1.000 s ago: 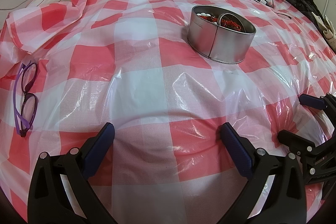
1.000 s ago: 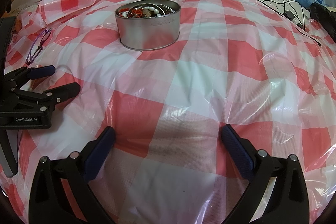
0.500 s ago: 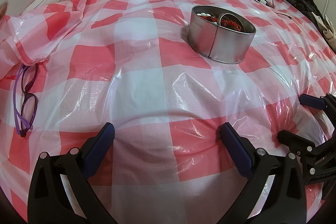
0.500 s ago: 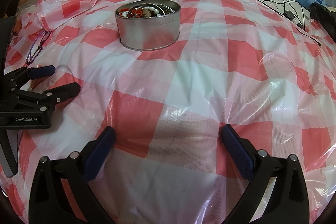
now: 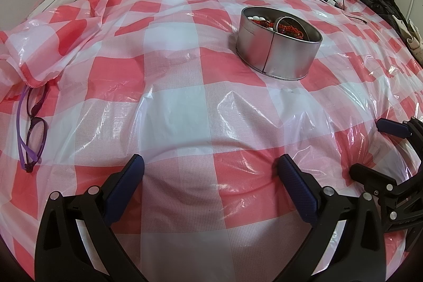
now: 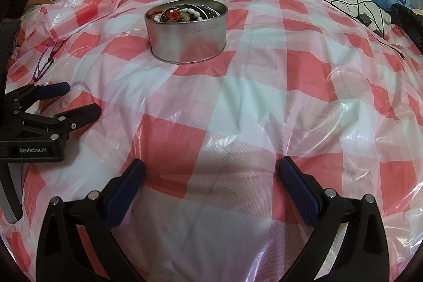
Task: Organize jewelry
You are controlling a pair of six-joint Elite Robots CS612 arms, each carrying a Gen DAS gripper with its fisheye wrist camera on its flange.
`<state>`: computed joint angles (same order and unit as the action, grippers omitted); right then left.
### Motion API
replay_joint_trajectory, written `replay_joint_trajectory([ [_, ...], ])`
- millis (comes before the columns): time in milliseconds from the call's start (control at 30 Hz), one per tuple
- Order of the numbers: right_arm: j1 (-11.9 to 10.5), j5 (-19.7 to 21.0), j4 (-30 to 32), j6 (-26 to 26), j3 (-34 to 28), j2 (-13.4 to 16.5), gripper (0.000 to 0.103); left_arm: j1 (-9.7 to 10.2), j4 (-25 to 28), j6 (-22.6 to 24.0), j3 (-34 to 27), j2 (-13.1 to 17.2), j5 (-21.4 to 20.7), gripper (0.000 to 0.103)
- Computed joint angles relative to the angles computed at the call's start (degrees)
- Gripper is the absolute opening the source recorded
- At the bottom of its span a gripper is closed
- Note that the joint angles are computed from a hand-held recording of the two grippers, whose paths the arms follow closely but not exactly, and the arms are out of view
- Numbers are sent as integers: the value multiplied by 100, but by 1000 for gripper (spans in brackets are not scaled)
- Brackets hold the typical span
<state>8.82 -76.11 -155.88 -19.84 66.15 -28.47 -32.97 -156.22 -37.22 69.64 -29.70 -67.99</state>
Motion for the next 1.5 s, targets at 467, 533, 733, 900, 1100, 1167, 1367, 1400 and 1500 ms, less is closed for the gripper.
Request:
replay_joint_trajectory([
  [467,0,1,1,0,1,-1,97,1,1,1,-1,0,0,97],
  [533,0,1,2,0,-1,0,97,-2,-3,-1,5,-1,2,97],
  [733,-1,1,3,-1,-2,0,97,-2,-4,-2,5,-1,5,97],
  [900,-1,1,-4,0,15,-10,97,1,0,3,0,0,-1,97],
  [1100,-1,1,4,0,-3,0,97,1,-1,3,0,0,-2,97],
  [1167,-1,1,3,0,0,-1,97,1,-2,2,2,0,-1,97],
  [1367,-1,3,-1,0,9,-7,97,-5,-16,-7,11,-3,6,97],
  [1400,-1,3,3,0,-2,0,97,-10,-19,-11,14,-4,12,97],
  [1500,1,-10,6,-9,6,-7,97,-42,124,3,-36,7,122,97],
])
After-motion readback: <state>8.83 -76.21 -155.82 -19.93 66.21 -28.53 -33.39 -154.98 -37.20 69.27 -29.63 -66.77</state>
